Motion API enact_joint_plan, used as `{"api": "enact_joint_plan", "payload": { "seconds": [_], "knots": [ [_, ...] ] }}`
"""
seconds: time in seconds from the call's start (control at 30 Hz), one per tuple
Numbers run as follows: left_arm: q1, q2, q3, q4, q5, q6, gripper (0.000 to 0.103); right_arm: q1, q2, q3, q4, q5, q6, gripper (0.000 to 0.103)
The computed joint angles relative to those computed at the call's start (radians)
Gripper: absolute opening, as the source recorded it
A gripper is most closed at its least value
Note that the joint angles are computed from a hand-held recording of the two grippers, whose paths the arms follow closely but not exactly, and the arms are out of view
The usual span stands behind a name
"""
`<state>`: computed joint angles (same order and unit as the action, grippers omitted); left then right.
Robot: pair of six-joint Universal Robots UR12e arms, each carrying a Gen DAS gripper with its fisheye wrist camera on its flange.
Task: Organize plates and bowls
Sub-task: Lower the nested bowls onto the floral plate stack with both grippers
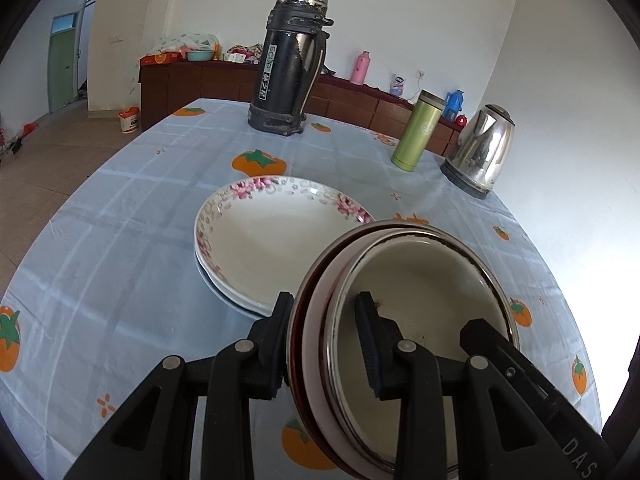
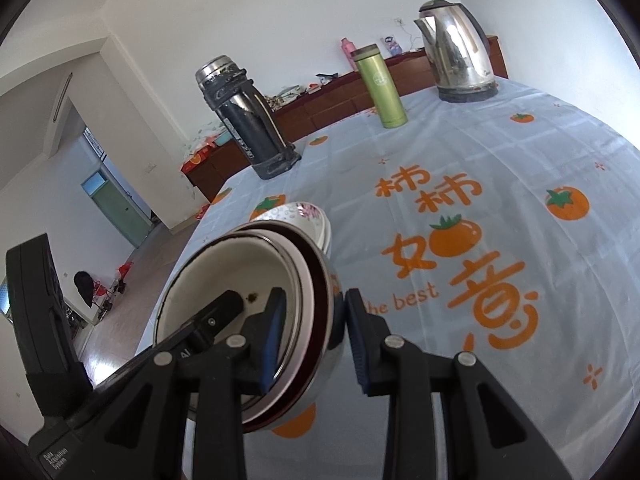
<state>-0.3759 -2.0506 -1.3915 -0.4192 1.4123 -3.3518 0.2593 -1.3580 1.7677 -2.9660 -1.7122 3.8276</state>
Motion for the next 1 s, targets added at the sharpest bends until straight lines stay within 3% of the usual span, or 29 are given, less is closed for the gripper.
{"api": "enact_joint_plan", "payload": {
  "seconds": [0.43,1.0],
  "knots": [
    [0.013,-0.043,0.072,0.005,0.020,-0.003,0.035,-0.012,0.053,-0.079,0.001,0.020,-0.039,0.031],
    [0.016,-0.120,0.197,-0.063,0.039,-0.023,0.035,-0.035,0.117,-0.162,0.039,0.043,-0.027,0.031]
  ]
}}
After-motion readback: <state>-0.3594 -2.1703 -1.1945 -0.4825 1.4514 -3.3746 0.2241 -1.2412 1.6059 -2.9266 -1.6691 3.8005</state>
